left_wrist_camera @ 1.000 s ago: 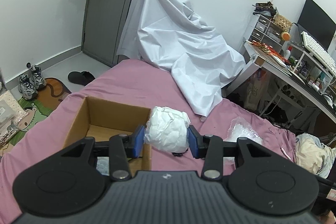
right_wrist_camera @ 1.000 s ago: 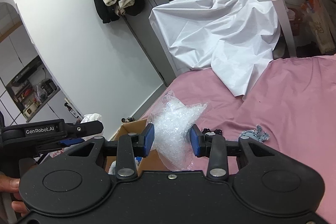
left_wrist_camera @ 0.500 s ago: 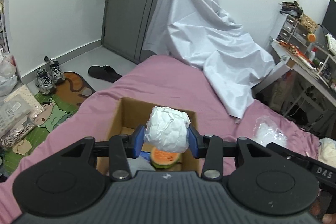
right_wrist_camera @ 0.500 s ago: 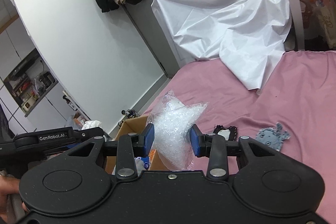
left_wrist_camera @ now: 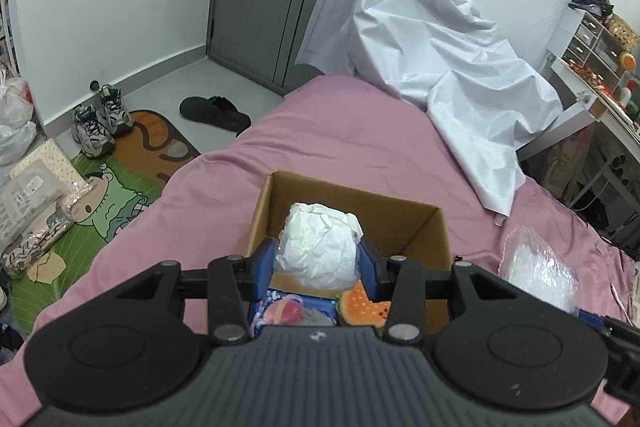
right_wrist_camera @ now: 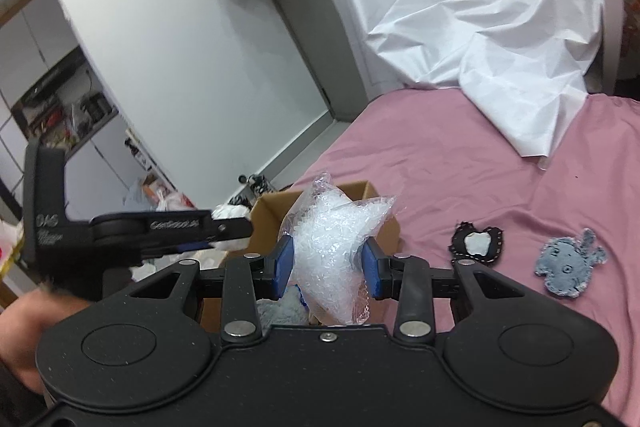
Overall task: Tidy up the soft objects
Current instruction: 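Lower the paper ball into the box with the left tool while the right tool drops the bag in, then move both tools back to the black heart pad and blue denim plush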
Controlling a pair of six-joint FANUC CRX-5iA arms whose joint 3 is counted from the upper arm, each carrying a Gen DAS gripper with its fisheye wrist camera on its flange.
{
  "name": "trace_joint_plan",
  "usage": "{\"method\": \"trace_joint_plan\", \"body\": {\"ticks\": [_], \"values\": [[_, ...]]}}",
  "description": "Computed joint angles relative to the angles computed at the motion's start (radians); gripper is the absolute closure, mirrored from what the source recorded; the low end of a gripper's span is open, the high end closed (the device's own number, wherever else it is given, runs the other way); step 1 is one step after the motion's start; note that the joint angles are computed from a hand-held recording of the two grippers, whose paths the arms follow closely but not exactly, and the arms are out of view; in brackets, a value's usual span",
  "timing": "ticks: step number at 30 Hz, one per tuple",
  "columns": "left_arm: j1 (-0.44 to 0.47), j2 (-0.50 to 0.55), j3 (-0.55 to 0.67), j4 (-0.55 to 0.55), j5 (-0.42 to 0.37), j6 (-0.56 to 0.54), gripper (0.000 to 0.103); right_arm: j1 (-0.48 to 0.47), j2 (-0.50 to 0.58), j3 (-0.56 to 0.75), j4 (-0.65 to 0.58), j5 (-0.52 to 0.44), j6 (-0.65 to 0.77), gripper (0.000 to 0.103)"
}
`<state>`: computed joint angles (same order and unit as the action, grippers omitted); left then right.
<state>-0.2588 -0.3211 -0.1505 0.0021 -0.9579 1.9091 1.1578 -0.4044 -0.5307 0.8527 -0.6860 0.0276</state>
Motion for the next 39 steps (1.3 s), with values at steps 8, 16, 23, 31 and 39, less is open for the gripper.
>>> {"method": "trace_joint_plan", "body": {"ticks": [8,16,23,31,39], "values": [[0.050,0.011,-0.038,0.062,0.031,-0.046,0.057,-0.002,0.060,0.048,-0.060,-0.010,0.056,0.067],[0.109,-0.004,-0.078,0.182,0.041,-0.138,0.042,0.005,0.099,0.081,-0.088,-0.023,0.076,0.067],[0.107,-0.040,-0.060,0.134,0.016,-0.103,0.034,0.002,0.113,0.085,-0.092,-0.023,0.056,0.062],[0.049,-0.068,-0.013,0.010,-0.019,-0.037,0.024,0.023,0.079,0.056,-0.031,-0.036,-0.020,0.051],[-0.009,-0.071,0.009,-0.036,-0.027,0.011,0.016,0.027,0.029,0.012,0.029,-0.065,-0.085,0.036]]}}
